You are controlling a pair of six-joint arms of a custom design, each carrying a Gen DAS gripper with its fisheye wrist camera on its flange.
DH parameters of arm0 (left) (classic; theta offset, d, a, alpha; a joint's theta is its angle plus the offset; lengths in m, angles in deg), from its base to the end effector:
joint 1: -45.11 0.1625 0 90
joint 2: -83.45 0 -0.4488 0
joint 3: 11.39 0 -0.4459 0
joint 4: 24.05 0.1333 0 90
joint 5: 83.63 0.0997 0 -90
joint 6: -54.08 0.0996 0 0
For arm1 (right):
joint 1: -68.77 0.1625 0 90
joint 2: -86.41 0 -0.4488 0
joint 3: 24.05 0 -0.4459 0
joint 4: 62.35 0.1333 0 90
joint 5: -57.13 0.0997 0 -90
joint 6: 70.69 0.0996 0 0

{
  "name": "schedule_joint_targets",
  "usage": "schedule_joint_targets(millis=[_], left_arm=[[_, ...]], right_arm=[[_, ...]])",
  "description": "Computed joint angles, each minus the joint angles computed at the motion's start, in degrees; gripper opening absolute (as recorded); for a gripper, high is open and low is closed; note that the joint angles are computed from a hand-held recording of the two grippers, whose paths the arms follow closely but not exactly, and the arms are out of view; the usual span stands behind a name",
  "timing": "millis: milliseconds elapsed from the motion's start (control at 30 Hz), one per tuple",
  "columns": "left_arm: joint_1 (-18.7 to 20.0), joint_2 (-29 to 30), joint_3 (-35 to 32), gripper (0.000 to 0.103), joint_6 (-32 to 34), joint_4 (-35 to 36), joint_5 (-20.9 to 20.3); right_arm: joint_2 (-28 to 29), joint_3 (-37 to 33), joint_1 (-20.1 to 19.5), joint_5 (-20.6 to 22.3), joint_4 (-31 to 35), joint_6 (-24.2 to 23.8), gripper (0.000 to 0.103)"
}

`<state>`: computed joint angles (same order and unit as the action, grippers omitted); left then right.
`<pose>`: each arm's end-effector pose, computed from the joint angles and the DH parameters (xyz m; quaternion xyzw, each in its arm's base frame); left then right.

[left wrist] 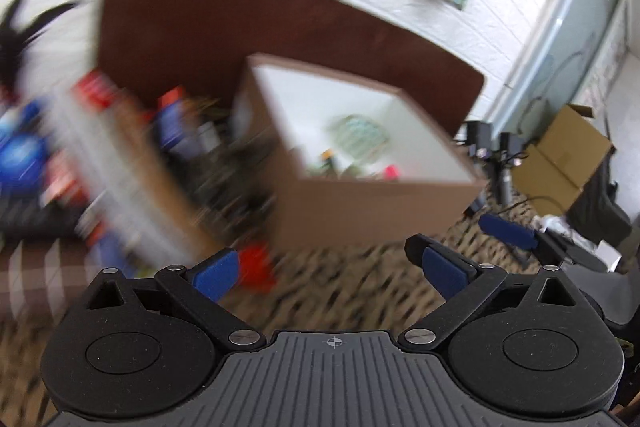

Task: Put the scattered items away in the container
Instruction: 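Withdraw both tools from the box back toward the clutter, then move both grippers to the brown striped glasses case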

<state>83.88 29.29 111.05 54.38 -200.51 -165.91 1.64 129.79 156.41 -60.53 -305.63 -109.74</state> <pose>-0.3396 -0.4608 0.0494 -0.4187 -0.8919 0.1709 0.0078 0.0747 -0.3014 0.2832 0.0746 -0.7342 0.5463 0.3961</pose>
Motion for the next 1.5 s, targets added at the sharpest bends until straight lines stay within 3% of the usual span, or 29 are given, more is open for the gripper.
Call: schedule_joint_targets(millis=[133, 267, 433, 633, 867, 1100, 1500], left_arm=[[2.0, -6.0, 7.6, 0.103, -2.1, -1.5, 5.2], [3.9, -10.4, 11.9, 0.103, -1.6, -2.4, 9.4], [5.3, -12.2, 14.3, 0.103, -0.6, -3.5, 11.9], [5.5, -12.6, 15.3, 0.103, 1.3, -5.1, 12.8], [6.4, -13.0, 15.3, 0.103, 0.5, -4.9, 14.0], [6.8, -13.0, 15.1, 0.103, -0.1, -4.3, 14.5], [6.9, -11.7, 13.9, 0.103, 0.0, -3.5, 15.2]], right_arm=[[9.2, 2.5, 2.4, -0.2, -2.0, 8.1, 0.101], [19.3, 1.2, 6.4, -3.4, -3.3, 13.8, 0.101], [26.0, -0.2, 10.6, -5.9, -1.7, 18.4, 0.101], [28.2, -2.0, 14.9, -10.6, 1.7, 18.8, 0.101], [29.2, -3.8, 16.9, -14.7, 3.9, 20.5, 0.101], [29.6, -4.8, 17.7, -16.5, 5.9, 21.2, 0.101], [29.0, -4.7, 16.5, -15.7, 7.4, 22.5, 0.101]])
